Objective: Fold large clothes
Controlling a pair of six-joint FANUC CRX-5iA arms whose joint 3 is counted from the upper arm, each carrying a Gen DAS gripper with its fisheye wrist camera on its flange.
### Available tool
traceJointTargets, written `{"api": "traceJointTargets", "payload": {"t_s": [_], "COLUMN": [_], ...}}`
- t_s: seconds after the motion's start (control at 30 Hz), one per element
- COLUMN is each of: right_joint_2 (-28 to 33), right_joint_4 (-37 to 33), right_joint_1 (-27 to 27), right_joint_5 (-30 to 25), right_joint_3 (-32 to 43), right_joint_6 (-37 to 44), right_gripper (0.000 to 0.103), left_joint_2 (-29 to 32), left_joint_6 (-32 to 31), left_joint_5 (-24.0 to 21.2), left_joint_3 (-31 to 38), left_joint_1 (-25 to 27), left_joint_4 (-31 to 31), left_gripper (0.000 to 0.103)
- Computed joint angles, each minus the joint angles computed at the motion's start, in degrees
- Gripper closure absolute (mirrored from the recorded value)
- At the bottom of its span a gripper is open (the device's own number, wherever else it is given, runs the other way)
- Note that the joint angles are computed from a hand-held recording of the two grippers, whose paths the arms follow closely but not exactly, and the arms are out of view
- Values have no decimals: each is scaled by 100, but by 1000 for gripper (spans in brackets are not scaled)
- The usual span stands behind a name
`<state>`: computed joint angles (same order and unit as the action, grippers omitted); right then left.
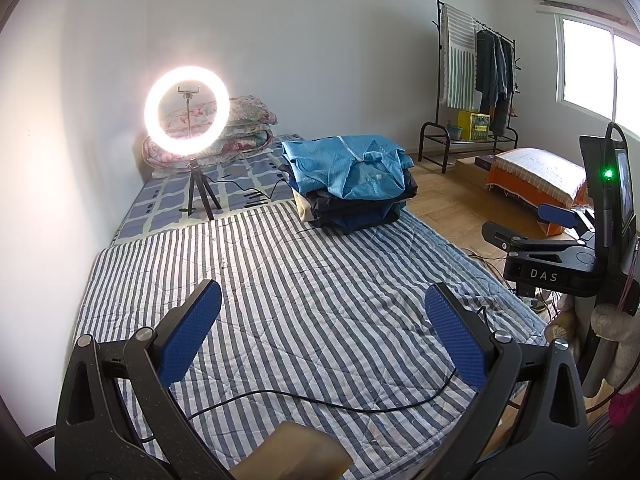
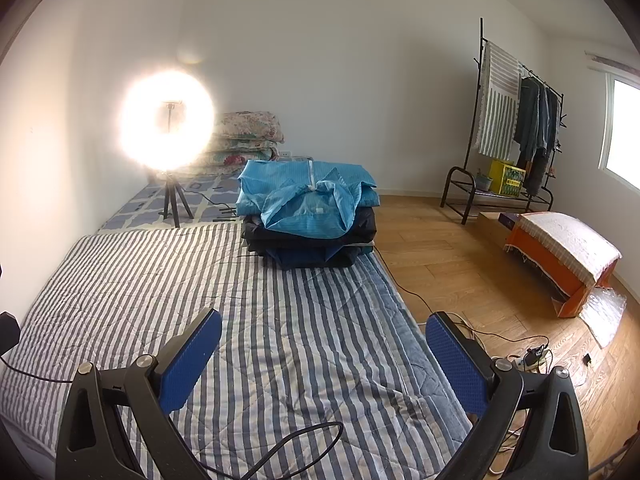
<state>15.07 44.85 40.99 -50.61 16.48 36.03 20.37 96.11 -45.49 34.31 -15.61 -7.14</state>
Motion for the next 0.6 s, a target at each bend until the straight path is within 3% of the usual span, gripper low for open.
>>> {"api": "traceJointTargets", "payload": {"t_s": [0.6], "right_joint_2": [10], "right_joint_4": [-55], "right_joint_1": [-21], "right_joint_5": [48], "right_joint_3": [5], "right_joint_6": [113], "right_gripper": [0], "left_joint_2": [37], "left_joint_6": [109], "left_joint_5": [-68], "left_joint_3": [233], "left_joint_1": [-37], "left_joint_4": [-182], "left_gripper": [0]}}
